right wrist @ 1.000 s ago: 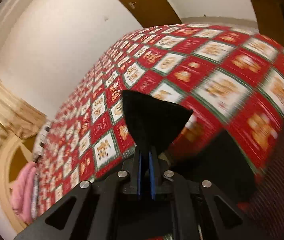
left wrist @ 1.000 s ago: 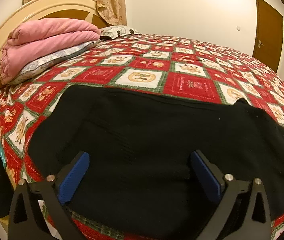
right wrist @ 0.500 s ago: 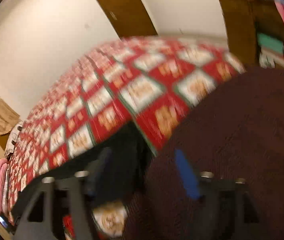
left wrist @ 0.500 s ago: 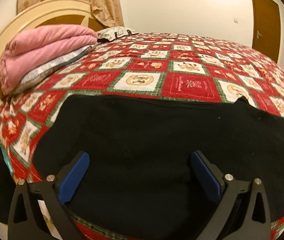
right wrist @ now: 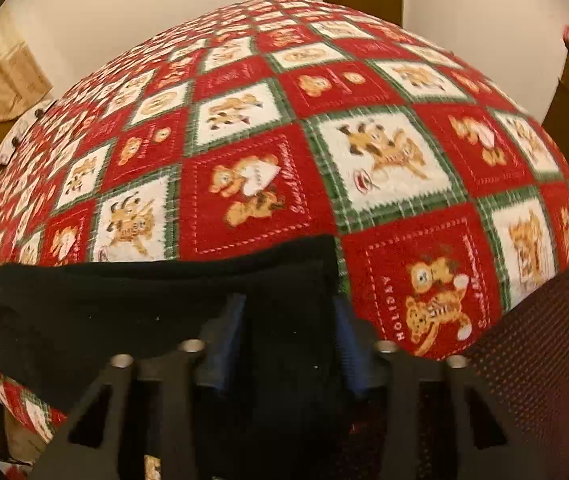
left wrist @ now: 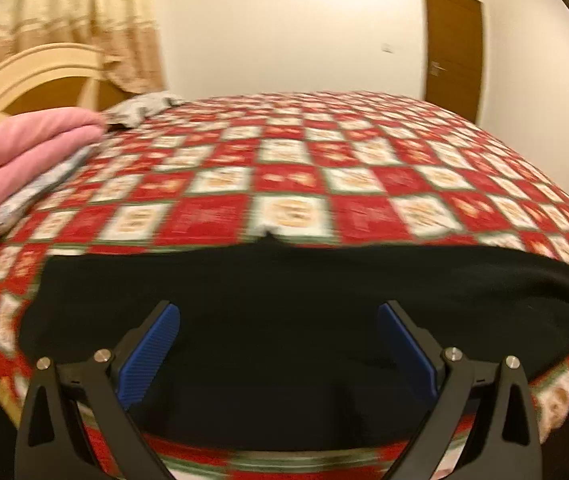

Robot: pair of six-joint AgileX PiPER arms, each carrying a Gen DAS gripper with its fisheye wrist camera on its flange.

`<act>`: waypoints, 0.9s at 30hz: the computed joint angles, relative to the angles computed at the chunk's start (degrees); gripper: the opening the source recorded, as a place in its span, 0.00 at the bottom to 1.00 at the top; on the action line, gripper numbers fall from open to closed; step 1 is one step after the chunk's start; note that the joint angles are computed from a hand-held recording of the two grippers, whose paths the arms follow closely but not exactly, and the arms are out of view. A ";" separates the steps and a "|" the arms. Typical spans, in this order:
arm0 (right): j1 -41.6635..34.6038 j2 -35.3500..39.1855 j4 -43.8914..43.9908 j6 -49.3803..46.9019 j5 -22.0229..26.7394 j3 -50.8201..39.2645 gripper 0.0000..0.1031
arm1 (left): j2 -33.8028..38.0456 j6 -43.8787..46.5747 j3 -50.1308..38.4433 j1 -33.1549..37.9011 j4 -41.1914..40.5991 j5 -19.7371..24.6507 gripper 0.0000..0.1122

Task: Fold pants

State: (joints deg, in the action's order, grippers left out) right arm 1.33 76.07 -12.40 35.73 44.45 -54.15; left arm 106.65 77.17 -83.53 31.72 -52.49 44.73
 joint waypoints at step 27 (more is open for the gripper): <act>6.89 -14.97 -22.88 26.52 5.44 4.39 0.66 | -6.85 6.14 18.49 -6.86 -4.56 -11.39 0.92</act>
State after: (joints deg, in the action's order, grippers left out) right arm 8.22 61.10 -35.28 62.24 49.89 -49.76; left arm 99.79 83.32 -65.04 24.86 -57.05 33.34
